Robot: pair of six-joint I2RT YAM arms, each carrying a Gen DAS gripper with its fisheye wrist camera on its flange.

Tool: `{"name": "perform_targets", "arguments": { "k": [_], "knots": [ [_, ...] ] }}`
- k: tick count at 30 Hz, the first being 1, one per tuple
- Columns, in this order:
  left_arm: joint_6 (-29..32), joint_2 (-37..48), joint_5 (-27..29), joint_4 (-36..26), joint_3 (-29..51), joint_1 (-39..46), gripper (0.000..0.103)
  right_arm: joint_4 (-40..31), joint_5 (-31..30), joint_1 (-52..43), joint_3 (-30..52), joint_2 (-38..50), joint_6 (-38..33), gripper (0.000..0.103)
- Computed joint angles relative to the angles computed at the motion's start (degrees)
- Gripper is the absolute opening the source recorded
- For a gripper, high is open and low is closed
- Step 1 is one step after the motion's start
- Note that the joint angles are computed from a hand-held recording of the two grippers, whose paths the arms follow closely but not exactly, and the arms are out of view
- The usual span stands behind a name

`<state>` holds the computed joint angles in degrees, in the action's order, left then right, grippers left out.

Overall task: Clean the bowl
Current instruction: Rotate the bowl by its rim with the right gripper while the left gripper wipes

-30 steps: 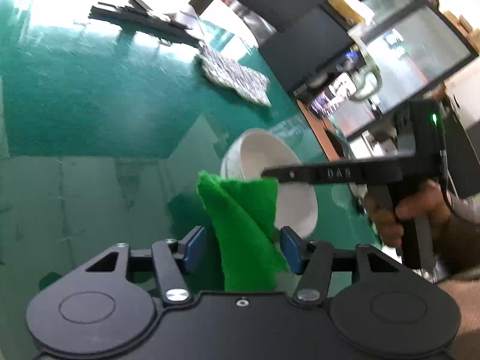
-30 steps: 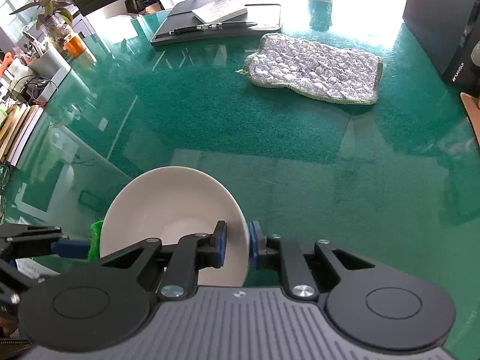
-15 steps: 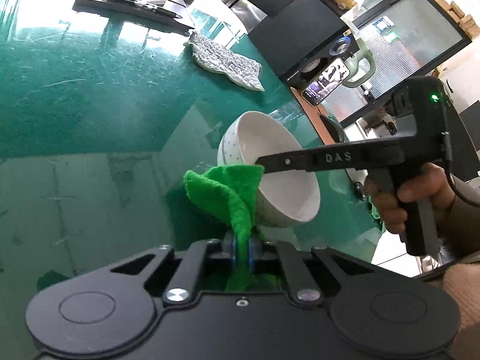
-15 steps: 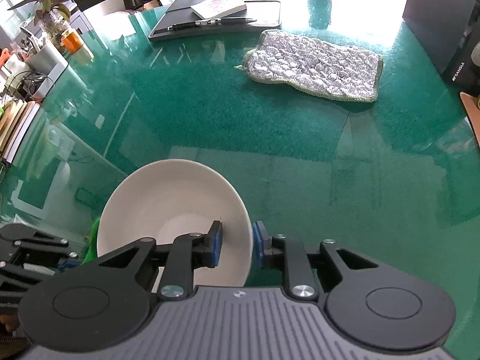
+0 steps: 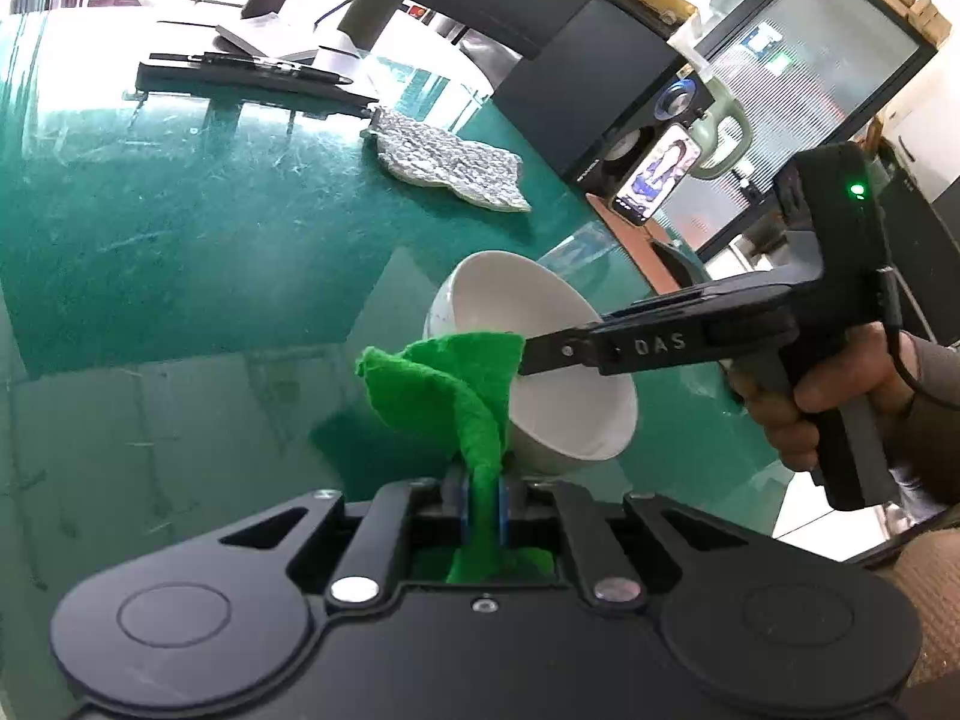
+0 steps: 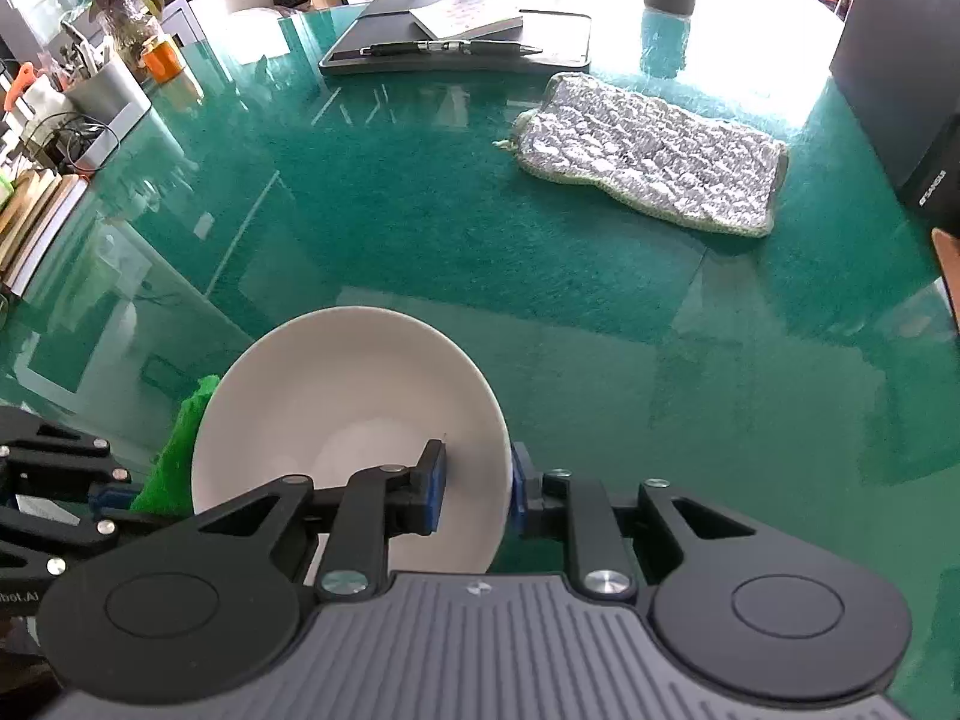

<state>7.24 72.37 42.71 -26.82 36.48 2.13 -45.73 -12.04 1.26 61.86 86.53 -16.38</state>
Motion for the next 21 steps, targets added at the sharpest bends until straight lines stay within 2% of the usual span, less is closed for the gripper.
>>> {"name": "perform_targets", "arguments": {
  "k": [2,8,11,15,18,21],
  "knots": [
    [0.05,0.78,-0.24,0.86,0.59,0.33,0.008,0.2,0.19,0.01,0.01,0.03,-0.35,0.021],
    [-3.45,4.42,5.12,5.44,1.49,5.75,0.009,0.52,0.59,0.2,-0.11,-0.03,-1.67,0.021],
    [-4.34,5.69,5.82,6.79,2.16,6.16,0.009,0.41,0.57,0.27,0.31,0.34,-1.93,0.021],
    [3.7,5.36,7.22,0.56,3.21,5.41,0.009,0.95,1.13,0.54,0.98,1.1,-2.2,0.021],
    [8.25,4.46,4.81,-2.83,3.49,3.09,0.009,1.26,1.13,0.84,1.46,1.73,-2.32,0.022],
    [6.44,3.35,4.14,-0.51,2.49,1.89,0.009,1.59,1.35,1.51,1.51,1.93,-3.11,0.022]
  ]
}}
